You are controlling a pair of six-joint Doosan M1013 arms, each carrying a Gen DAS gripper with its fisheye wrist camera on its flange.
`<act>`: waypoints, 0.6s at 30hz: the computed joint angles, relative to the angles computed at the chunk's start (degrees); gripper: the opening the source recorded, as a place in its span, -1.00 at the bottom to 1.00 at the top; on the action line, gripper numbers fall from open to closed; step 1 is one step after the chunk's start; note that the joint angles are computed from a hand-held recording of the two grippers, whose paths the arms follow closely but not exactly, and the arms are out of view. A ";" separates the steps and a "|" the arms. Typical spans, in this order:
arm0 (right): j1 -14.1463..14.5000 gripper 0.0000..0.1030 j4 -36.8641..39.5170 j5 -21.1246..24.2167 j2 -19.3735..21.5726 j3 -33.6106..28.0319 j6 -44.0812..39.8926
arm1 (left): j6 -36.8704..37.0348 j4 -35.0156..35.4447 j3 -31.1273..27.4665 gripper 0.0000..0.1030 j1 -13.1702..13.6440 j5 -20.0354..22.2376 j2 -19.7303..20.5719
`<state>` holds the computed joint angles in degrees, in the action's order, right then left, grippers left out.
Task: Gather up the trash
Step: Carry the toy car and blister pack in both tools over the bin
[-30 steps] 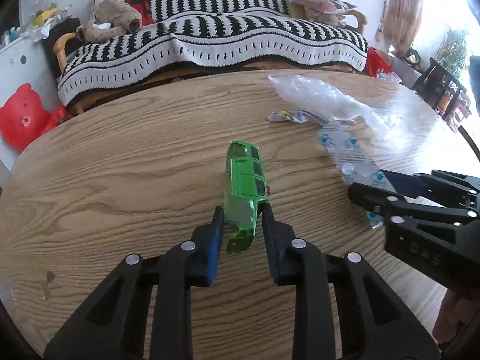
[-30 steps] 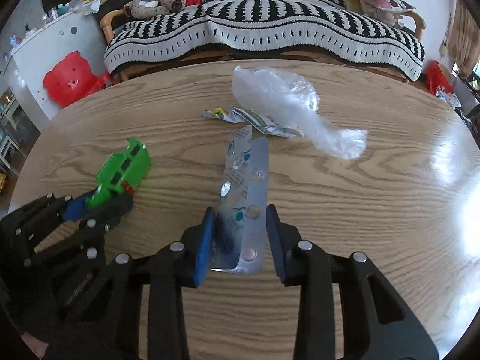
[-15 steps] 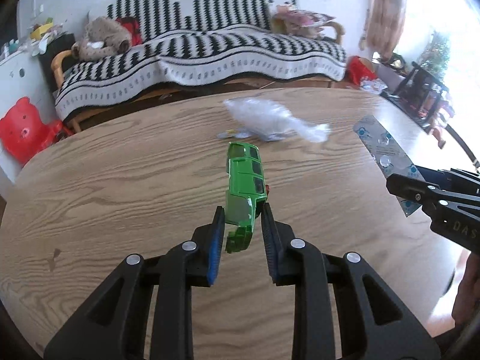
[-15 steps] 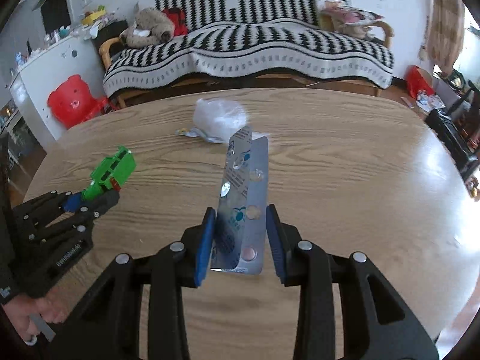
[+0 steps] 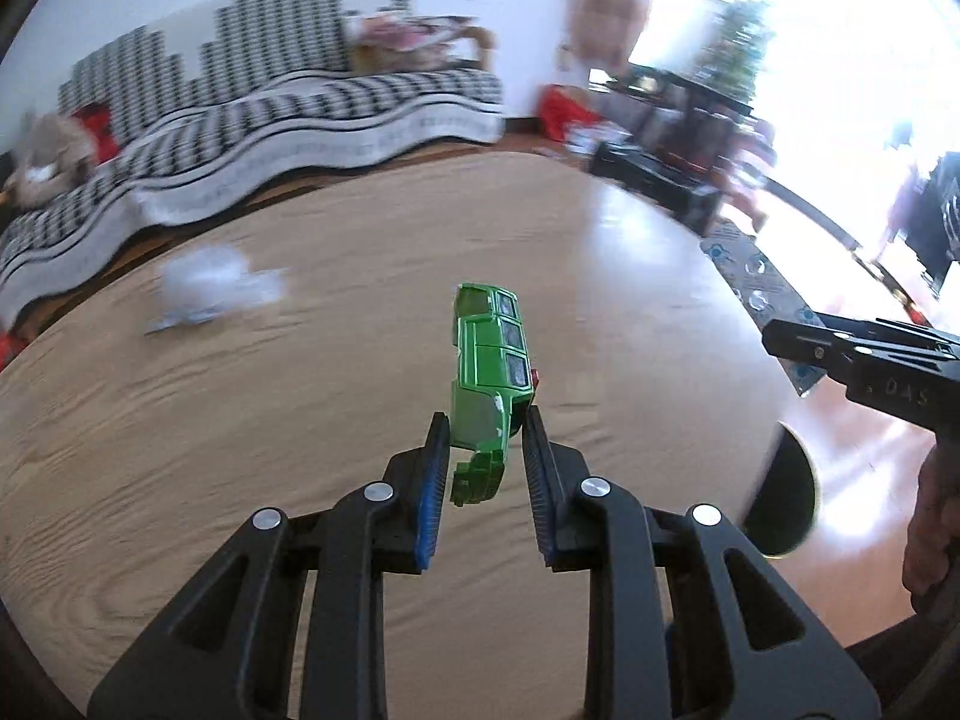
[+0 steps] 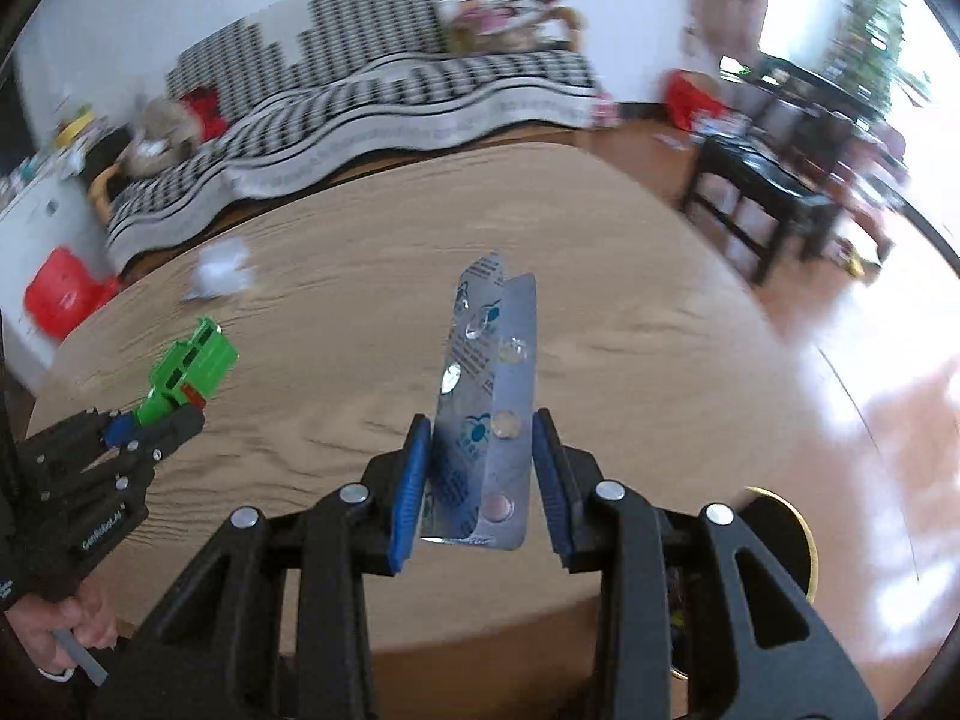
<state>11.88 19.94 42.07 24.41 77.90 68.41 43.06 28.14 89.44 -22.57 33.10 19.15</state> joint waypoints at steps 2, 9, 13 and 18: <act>-2.15 -0.32 -0.33 -0.43 -0.72 1.01 1.05 | 3.15 -2.39 -1.74 -0.53 -1.49 -0.81 1.42; -9.40 -0.32 -1.86 -0.34 -2.20 4.12 5.80 | 18.36 -16.91 -8.00 -0.53 -5.24 -2.96 6.36; -13.01 -0.32 -0.23 0.43 -2.71 5.93 6.44 | 26.67 -24.60 -11.24 -0.53 -6.83 -2.83 9.12; -15.83 -0.32 -0.03 0.73 -2.99 7.84 7.04 | 33.72 -30.84 -14.68 -0.53 -8.44 -1.33 12.51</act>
